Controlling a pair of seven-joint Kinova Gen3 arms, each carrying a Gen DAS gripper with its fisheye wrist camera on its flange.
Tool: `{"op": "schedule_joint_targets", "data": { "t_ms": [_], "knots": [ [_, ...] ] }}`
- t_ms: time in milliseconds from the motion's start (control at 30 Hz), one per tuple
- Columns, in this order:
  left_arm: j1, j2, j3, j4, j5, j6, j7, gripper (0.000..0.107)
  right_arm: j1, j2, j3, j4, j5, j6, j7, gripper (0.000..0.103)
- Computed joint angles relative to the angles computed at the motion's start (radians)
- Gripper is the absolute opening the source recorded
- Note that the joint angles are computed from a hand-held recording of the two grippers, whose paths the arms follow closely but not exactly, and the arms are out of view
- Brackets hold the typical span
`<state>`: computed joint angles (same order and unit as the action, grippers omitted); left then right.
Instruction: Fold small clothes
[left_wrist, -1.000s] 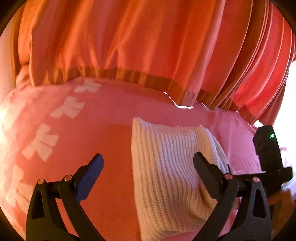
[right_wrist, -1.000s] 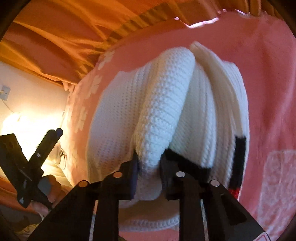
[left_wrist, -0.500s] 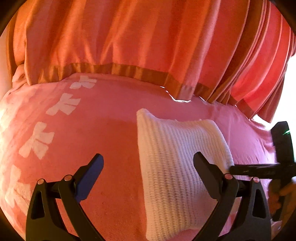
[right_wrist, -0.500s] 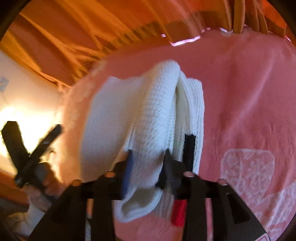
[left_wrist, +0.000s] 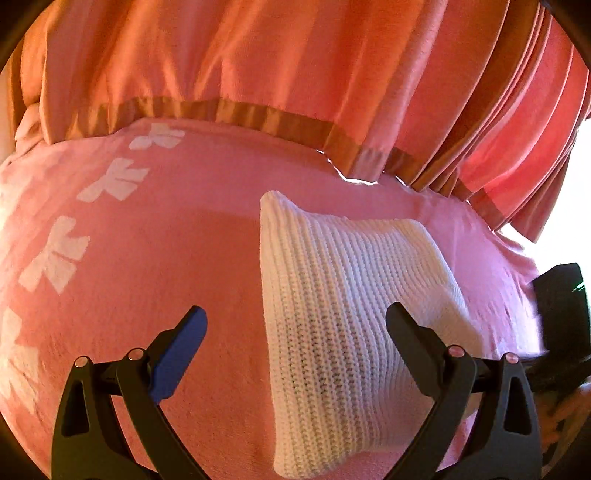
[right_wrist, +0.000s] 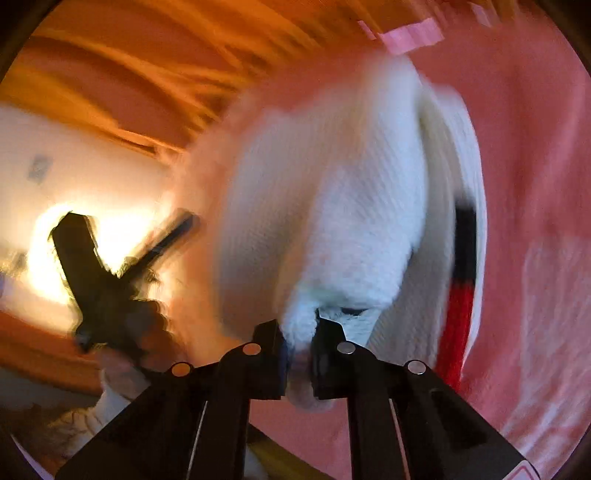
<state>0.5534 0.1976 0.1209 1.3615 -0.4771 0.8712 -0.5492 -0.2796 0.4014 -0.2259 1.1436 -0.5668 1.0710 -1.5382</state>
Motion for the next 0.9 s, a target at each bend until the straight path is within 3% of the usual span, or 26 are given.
{"op": "schedule_joint_targets", "data": {
  "t_ms": [100,200,267,333,500,600,667,767,800,833,900],
  "knots": [
    [-0.006,-0.009,0.001,0.010,0.008,-0.015,0.000,0.095,0.005,-0.067,0.001,0.010,0.072,-0.017,0.027,0.009],
    [-0.009,0.001,0.006,0.002,0.017,-0.004,-0.014,0.095,-0.073,0.013,0.092,-0.001,0.177,0.092,-0.071,0.013],
    [-0.011,0.013,0.009,-0.016,0.035,0.013,-0.033,0.095,-0.062,0.045,0.072,-0.018,0.182,0.127,-0.124,0.013],
    [0.000,0.021,0.007,-0.030,0.031,0.029,-0.042,0.095,-0.048,0.010,0.036,-0.014,0.213,0.096,-0.120,0.019],
    [0.048,0.044,0.000,-0.056,-0.029,0.065,-0.047,0.095,-0.098,-0.133,0.089,0.079,0.319,-0.095,-0.168,0.037],
    [0.049,0.061,0.003,-0.074,-0.004,0.073,-0.077,0.095,-0.113,-0.076,0.070,-0.001,0.358,-0.087,-0.207,0.047],
    [0.057,0.071,-0.001,-0.081,0.000,0.076,-0.086,0.095,-0.181,0.007,0.103,-0.093,0.429,-0.054,-0.258,0.048],
    [0.079,0.082,-0.011,-0.090,-0.021,0.089,-0.091,0.095,-0.226,0.124,0.133,-0.226,0.483,0.024,-0.304,0.048],
    [0.082,0.083,-0.014,-0.090,-0.023,0.089,-0.092,0.095,-0.210,0.153,0.112,-0.247,0.469,0.045,-0.312,0.041],
    [0.082,0.084,-0.014,-0.091,-0.019,0.092,-0.096,0.095,-0.207,0.166,0.109,-0.250,0.455,0.050,-0.324,0.025],
    [0.079,0.083,-0.015,-0.090,-0.008,0.091,-0.099,0.095,-0.223,0.142,0.115,-0.237,0.474,0.033,-0.338,0.020]
  ]
}}
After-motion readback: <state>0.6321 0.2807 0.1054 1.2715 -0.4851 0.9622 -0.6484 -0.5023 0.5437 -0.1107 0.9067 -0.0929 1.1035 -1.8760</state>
